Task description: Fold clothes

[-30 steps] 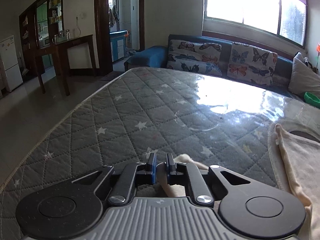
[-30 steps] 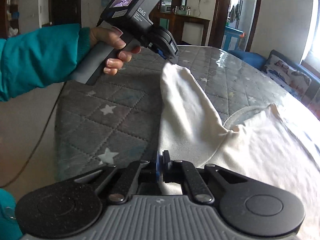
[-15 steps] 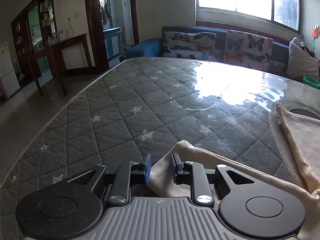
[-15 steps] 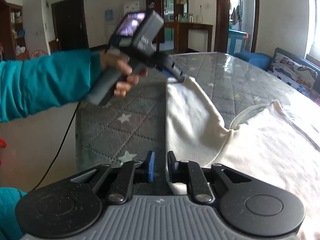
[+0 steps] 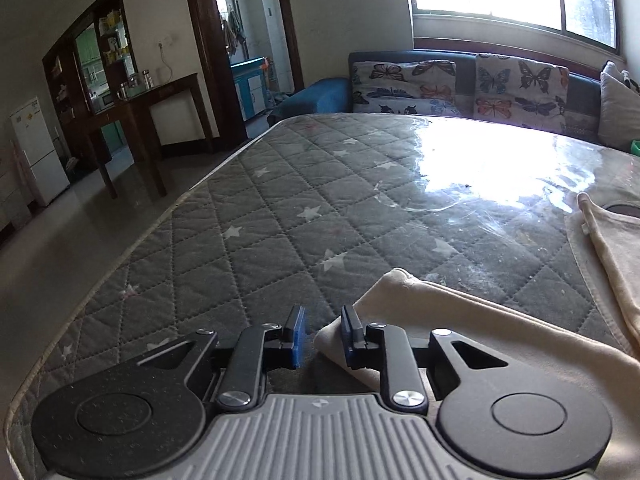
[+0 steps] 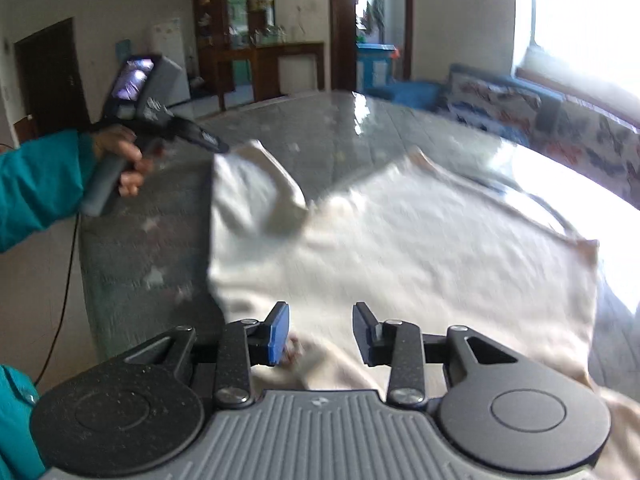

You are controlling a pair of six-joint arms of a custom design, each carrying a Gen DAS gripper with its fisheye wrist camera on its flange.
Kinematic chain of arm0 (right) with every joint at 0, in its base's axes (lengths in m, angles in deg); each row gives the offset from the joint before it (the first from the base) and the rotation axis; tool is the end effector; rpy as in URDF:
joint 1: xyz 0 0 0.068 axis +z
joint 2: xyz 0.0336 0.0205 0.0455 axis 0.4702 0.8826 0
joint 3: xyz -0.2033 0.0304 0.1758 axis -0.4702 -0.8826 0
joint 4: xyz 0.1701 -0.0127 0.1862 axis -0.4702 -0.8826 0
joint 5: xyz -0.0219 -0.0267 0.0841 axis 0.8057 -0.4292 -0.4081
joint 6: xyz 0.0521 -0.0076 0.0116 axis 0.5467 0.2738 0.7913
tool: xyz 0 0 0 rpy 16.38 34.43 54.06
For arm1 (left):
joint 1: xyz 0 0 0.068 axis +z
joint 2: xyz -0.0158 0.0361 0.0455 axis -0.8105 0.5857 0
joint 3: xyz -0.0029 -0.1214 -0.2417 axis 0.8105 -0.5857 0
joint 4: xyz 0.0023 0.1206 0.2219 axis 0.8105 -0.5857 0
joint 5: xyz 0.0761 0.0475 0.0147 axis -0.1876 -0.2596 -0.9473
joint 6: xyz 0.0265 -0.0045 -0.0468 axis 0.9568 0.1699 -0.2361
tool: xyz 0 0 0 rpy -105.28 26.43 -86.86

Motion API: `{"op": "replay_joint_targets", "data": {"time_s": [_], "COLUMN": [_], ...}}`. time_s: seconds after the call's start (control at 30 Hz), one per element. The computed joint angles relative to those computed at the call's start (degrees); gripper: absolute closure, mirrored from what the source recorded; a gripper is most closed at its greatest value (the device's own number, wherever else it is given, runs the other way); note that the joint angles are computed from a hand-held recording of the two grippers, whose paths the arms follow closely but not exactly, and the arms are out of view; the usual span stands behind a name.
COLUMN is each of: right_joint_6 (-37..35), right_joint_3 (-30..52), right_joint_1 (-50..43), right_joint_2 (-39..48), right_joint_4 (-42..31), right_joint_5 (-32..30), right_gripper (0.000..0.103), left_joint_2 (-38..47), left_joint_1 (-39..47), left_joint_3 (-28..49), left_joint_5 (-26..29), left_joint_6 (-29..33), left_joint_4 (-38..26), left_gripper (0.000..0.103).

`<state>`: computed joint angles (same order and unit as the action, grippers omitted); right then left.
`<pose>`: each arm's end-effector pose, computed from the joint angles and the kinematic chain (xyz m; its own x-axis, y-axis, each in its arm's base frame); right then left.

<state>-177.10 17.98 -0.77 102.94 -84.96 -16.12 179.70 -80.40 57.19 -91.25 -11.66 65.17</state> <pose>0.3716 -0.1751 0.0281 -0.2237 -0.6361 -0.7385 -0.9540 0.2982 0.0321 0.2597 -0.0981 0.0583 -0.5283 -0.3860 -0.7563 -0.7035 0.6977 0.1353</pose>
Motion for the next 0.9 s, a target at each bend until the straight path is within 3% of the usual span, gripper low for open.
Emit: {"op": "replay_joint_targets", "data": {"time_s": [0.13, 0.3, 0.57, 0.9], "right_joint_6": [-1.5, -1.3, -3.0, -1.3], "right_joint_3": [2.3, 5.2, 9.8, 13.5], "right_joint_1": [-1.6, -3.1, -5.7, -8.0], "right_joint_2": [1.9, 3.8, 5.1, 7.2], "right_joint_4": [-1.1, -3.6, -8.4, -8.6], "right_joint_5": [0.5, -0.2, -1.4, -0.9], "right_gripper": [0.068, 0.068, 0.068, 0.068], "left_joint_2": [-1.3, -3.1, -2.5, 6.1], "left_joint_1": [-1.0, -5.1, -12.1, -16.8], "left_joint_3": [1.3, 3.9, 9.1, 19.1], "left_joint_5": [-0.8, -1.6, 0.5, 9.2], "left_joint_6": [-2.1, -1.6, 6.4, 16.1], "left_joint_4": [-3.0, -5.0, 1.0, 8.5], "left_gripper": [0.078, 0.061, 0.052, 0.049]}}
